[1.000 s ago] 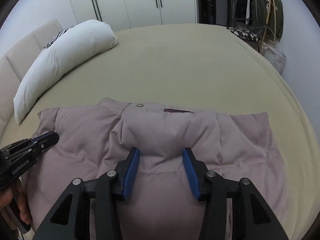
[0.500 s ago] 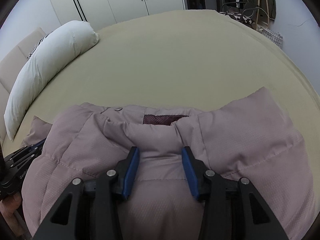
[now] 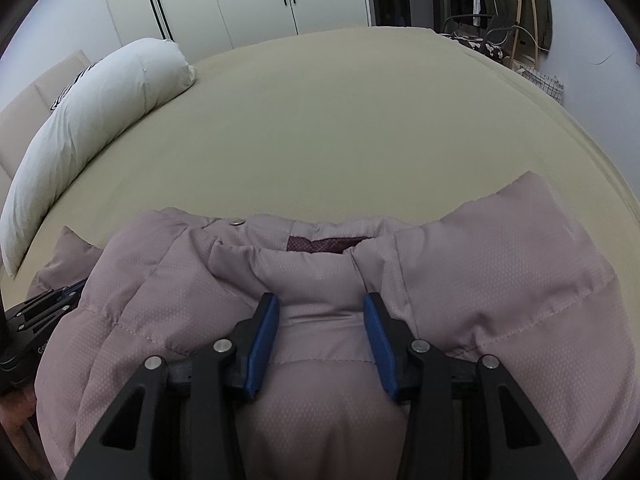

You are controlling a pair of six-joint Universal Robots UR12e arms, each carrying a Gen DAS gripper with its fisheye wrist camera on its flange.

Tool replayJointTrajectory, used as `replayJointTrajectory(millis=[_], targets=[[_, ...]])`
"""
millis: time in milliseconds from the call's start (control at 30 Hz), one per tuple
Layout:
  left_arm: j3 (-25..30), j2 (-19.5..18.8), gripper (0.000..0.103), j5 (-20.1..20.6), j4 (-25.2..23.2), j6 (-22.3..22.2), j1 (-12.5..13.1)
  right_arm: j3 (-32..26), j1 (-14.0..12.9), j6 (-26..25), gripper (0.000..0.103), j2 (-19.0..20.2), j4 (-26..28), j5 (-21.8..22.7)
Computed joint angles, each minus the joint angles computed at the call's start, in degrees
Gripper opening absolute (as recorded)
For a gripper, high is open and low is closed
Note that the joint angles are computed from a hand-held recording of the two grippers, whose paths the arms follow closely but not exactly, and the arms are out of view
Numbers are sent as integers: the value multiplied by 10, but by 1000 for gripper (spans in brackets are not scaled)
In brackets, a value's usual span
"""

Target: Fold large clothes

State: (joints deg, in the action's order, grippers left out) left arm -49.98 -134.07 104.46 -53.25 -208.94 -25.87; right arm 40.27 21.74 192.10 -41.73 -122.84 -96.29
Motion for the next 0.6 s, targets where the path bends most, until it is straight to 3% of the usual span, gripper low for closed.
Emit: replayJointTrajectory(millis=[167,300,400,533,600], targets=[[1,13,7,-9,-26,-8,-2,-12,8,-9,49,-12,24,-16],[-33,47,7,17,-18,-21,-13,37,20,-38,49,-52,-37,20],[-49,62,7,34,-23,-16,-19,33,31,-58,49,-53,-15,40],[-61,67,7,40,-38,-10,-20,22,46,-98,55,-38,7,-14],[-64,67,7,36,-38,-16,-18,29,45,-108,58,-34,-3,-20]])
